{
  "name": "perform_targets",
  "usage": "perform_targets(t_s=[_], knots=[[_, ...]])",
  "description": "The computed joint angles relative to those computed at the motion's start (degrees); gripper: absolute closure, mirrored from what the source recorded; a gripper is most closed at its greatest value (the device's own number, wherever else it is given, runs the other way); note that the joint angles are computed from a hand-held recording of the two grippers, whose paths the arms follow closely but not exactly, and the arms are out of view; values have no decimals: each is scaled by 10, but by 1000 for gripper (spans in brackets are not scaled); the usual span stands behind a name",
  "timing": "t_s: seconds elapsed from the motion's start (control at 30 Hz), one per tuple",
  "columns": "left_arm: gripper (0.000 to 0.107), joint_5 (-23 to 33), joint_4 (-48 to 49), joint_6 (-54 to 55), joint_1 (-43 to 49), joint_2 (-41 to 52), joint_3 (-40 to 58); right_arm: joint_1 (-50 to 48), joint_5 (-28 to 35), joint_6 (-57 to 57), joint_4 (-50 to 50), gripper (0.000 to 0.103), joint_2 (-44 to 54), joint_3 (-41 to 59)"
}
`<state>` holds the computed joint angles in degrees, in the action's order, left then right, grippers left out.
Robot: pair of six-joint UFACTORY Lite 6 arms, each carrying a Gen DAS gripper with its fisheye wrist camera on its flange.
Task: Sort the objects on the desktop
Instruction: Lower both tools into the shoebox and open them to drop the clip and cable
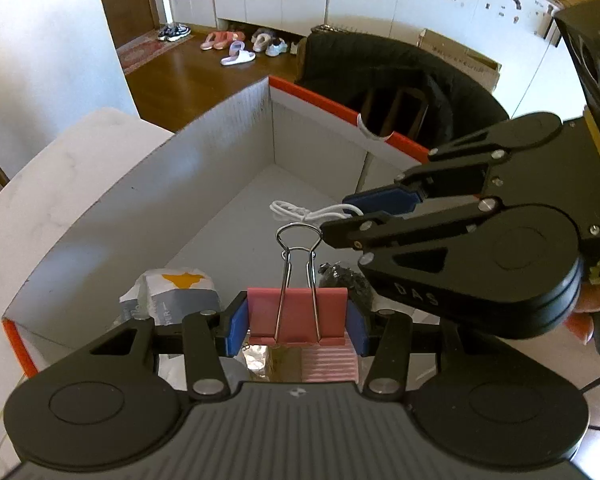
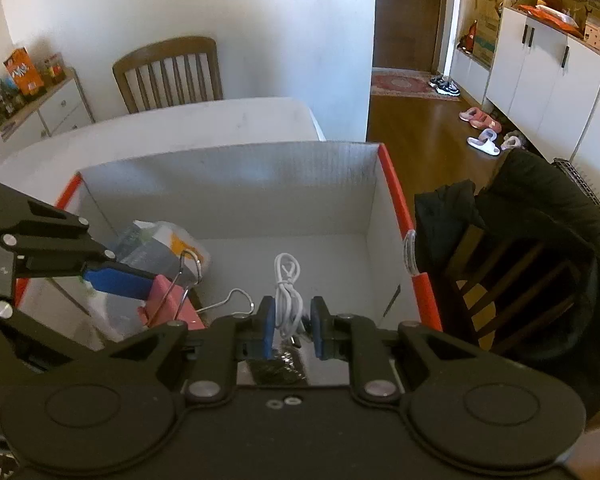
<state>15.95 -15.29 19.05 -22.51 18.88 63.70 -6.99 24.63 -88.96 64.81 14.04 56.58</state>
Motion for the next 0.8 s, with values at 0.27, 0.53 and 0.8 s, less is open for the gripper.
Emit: perform_targets(t_s=[0.27, 0.53, 0.8], knots=[[59, -1, 28, -23, -8, 28, 10, 6, 0, 19, -33, 86, 55, 45], [59, 4, 45, -43, -10, 44, 12, 20, -4, 66, -85, 86, 83, 67], [59, 28, 48, -48, -11, 69, 37, 24, -3, 111, -132, 85, 98, 77]])
